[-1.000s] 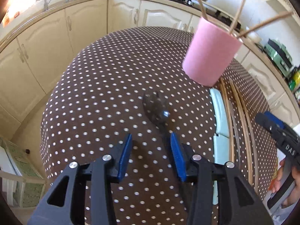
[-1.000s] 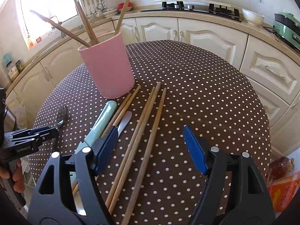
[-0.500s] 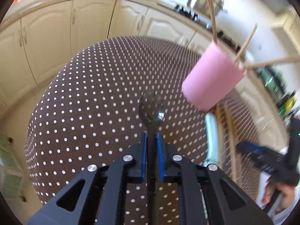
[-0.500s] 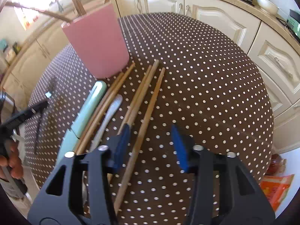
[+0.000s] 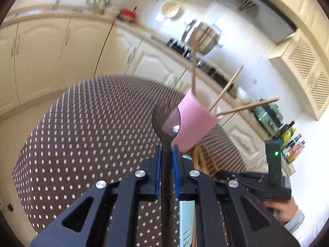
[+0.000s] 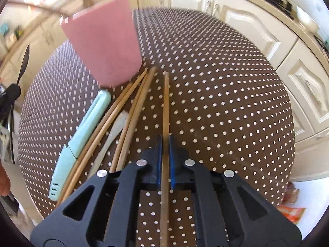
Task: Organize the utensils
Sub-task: 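Lift the fork and chopstick upright and carry both above the pink cup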
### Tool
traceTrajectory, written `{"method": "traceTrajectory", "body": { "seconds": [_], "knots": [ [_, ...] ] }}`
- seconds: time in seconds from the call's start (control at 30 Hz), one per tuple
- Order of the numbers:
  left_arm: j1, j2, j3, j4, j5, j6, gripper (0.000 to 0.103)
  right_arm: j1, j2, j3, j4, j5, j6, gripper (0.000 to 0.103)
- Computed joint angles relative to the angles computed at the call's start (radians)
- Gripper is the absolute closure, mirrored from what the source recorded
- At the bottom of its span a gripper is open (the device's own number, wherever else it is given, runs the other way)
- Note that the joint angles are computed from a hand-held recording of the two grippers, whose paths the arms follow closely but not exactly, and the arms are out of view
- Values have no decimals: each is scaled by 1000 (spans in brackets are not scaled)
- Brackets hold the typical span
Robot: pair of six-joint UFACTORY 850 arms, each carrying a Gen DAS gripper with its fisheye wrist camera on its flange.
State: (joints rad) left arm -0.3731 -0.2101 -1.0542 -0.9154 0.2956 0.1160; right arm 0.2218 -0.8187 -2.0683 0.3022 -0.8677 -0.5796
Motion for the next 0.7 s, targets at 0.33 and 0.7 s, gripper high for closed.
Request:
{"method": "traceTrajectory", "body": {
  "seconds": [0.33,0.7],
  "knots": [
    [-40,-8,-13,187,221,-104,92,-109,103,144,584,125,-359,97],
    [-33,-116,-191,192,316,41,92,-137,151,187,1246,111,-885,97]
  ]
}}
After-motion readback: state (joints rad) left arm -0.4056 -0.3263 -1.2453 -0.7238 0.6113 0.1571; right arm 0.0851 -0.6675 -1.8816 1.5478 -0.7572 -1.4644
